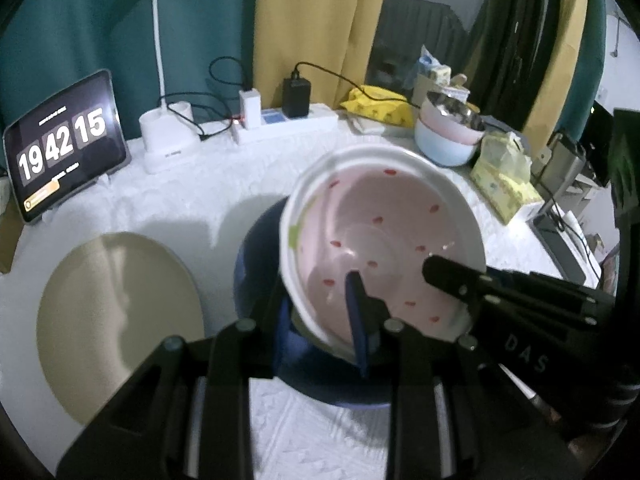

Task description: Organize plates and bowls

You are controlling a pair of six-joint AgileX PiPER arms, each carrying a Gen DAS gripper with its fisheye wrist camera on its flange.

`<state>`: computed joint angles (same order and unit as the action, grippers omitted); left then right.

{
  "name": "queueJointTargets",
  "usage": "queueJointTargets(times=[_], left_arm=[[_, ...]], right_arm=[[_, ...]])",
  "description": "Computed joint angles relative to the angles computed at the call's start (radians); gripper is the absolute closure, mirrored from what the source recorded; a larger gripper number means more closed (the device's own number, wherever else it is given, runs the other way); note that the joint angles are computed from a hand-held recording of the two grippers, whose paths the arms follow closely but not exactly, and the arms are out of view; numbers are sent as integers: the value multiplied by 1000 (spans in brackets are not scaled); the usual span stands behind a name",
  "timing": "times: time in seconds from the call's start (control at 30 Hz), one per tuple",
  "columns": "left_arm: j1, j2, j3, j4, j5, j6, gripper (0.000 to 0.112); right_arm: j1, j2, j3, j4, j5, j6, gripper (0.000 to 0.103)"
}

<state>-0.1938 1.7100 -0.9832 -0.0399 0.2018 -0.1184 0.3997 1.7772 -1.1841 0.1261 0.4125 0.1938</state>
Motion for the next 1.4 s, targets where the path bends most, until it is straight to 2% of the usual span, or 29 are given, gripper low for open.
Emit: queueJointTargets(times=[0.1, 0.23, 0.4, 0.77, 0.93, 1.07, 1.13, 1.17, 1.23, 1.3, 1.4], left_arm=[[2, 13, -9, -11, 10, 22, 85], [-1, 25, -8, 38, 12, -23, 85], [4, 46, -19, 41, 21, -24, 85], [23, 47, -23, -61, 26, 72, 83], [23, 25, -2, -30, 11, 45, 83], [37, 13, 10, -96, -1, 113, 83], [40, 9, 12, -110, -1, 128, 83], [41, 7, 14, -114, -3, 132, 83], [40, 3, 13, -98, -3, 118, 83], [45, -2, 17, -121, -4, 143, 83], [63, -17, 28, -211, -6, 232, 83]], right_arm=[[-6, 4, 0, 23, 1, -32, 88], [11, 16, -16, -48, 17, 21, 87], [31, 45, -41, -97, 41, 46, 80], [-11, 57, -60, 78, 60, -121, 78], [-28, 41, -43, 147, 48, -182, 74], [-31, 27, -38, 193, 50, -243, 65], [-20, 8, -27, 154, 31, -218, 54], [-11, -6, -17, 95, 16, -170, 43], [-2, -31, 3, 34, -14, -139, 41], [-11, -39, 8, 49, -18, -163, 41], [-25, -52, 25, 27, -33, -162, 41]])
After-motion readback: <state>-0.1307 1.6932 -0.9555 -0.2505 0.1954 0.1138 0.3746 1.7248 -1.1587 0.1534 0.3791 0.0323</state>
